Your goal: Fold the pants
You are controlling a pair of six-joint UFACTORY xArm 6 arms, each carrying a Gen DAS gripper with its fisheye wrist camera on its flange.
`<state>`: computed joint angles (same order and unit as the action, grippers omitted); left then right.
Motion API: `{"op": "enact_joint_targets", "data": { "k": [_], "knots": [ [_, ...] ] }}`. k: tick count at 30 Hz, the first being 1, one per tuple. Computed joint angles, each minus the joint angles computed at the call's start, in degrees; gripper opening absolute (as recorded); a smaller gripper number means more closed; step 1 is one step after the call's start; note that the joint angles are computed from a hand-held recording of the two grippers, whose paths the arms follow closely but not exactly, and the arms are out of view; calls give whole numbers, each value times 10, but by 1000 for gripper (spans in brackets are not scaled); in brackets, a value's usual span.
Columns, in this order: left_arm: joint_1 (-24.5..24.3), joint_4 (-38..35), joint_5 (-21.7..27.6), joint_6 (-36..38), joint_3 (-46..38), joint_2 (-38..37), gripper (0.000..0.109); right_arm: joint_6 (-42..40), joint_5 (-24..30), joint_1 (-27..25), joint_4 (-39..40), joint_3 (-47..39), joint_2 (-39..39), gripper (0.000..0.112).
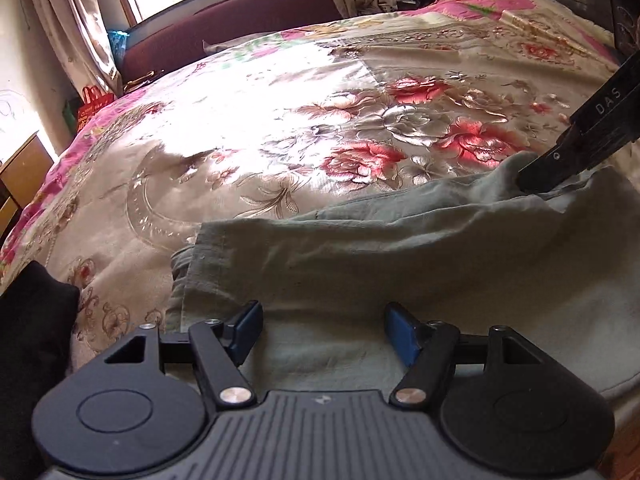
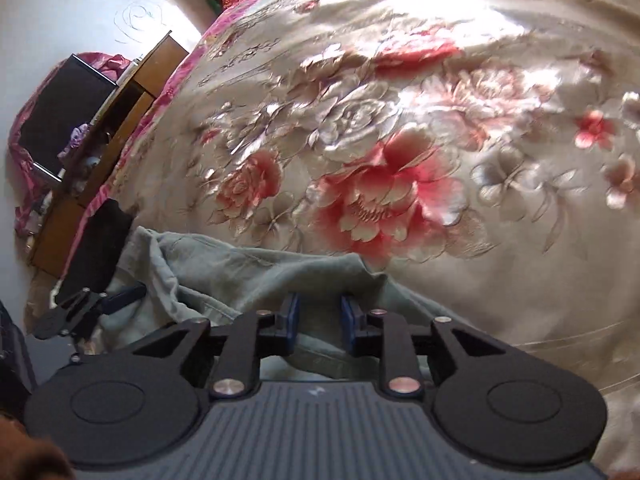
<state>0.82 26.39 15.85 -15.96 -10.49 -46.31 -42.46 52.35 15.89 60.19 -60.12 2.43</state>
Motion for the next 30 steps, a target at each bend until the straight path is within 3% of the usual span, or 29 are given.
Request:
{"op": "enact_joint_targets", "data": {
  "k": [1,4,7,10,13,16,20,30],
  "knots": [
    [1,-17,-2,12,7,-10,81,-19,34,-12,19,-2,-1,25],
    [1,-35,-6,32,23,-30,81,-45,47,-17,20,-5,-5,25],
    [-1,-23,-8,29,24,-33,81,-69,-1,-10,14,6,-23,25],
    [-5,-51,-8,55,24,-34,81,-80,-5,-37,57,-10,-3,25],
    [-6,-66,-4,72,22,-32,81,-34,55,-56,4,-66,55,26],
    [-7,-91,5,93,17,-30,81,-38,149,-77,-9,-96,85,26],
    [-9,-103,14,103,8,-19,82,-77,193,-81,-12,-92,78,33],
    [-11,-83,14,100,7,-18,82,-103,130,-56,-91,-22,-13,35]
  ]
}}
